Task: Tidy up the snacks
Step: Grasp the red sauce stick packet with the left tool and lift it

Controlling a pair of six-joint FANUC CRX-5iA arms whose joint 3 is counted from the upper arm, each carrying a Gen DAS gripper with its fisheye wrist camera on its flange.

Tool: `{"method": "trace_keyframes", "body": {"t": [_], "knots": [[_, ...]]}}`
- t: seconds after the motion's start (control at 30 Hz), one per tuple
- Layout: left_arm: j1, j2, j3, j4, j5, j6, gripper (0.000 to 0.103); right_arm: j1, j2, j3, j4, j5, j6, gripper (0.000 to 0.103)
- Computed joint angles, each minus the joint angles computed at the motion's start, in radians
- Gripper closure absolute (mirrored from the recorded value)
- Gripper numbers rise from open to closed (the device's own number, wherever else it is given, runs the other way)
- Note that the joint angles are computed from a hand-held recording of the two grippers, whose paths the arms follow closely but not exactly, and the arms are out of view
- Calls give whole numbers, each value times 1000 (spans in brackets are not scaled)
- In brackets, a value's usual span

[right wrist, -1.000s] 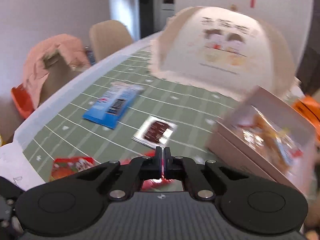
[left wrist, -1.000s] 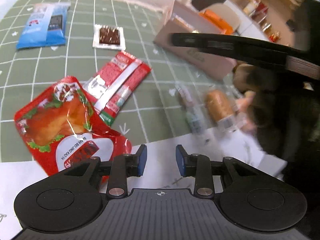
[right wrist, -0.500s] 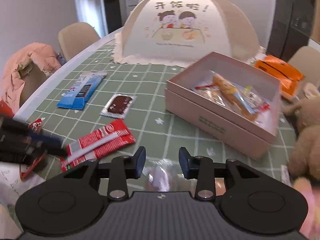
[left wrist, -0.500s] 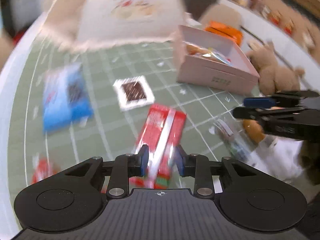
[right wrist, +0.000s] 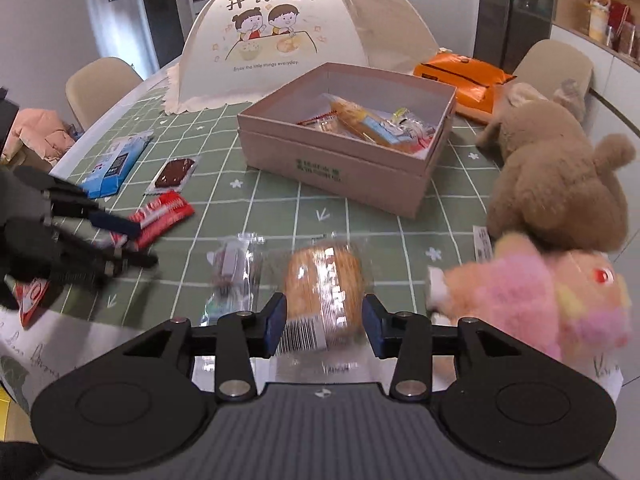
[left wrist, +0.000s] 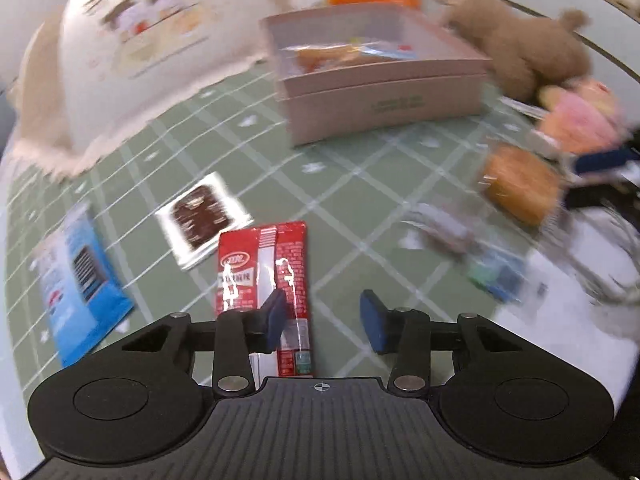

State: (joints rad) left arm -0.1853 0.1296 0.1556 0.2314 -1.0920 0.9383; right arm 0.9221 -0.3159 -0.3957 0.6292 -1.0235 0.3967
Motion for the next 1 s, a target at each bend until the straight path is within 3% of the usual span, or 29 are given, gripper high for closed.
{"method": "trace_keyframes", "body": {"t": [0.13,0.23,0.3,0.4,0.5,0.57,0.67,0.87,1.0], "knots": [[-2,3,23,-62,17,76,57,11,-4,-5,5,-3,4,61],[23,-27,-13,-21,62,70,55,13,-4,-5,14,-3,3,60],[28,-33,-8,-50,74,90,55,11,-3,-4,10,1,7,59],[39,-9,25,-91,44,120,57,11,0,-2,-3,7,12,58],[58,13,39,-65,0,99,56,11,4,2,-18,11,24,58],[70,21,31,-14,-12,74,50,17,9,5,-16,9,26,57],[68,30,33,-8,-2,71,49,24,12,9,-18,12,32,56],[68,52,60,-43,19,171,44,39,22,19,-20,16,61,56],[85,69,55,0,21,179,37,35,49,53,-36,23,98,56]]}}
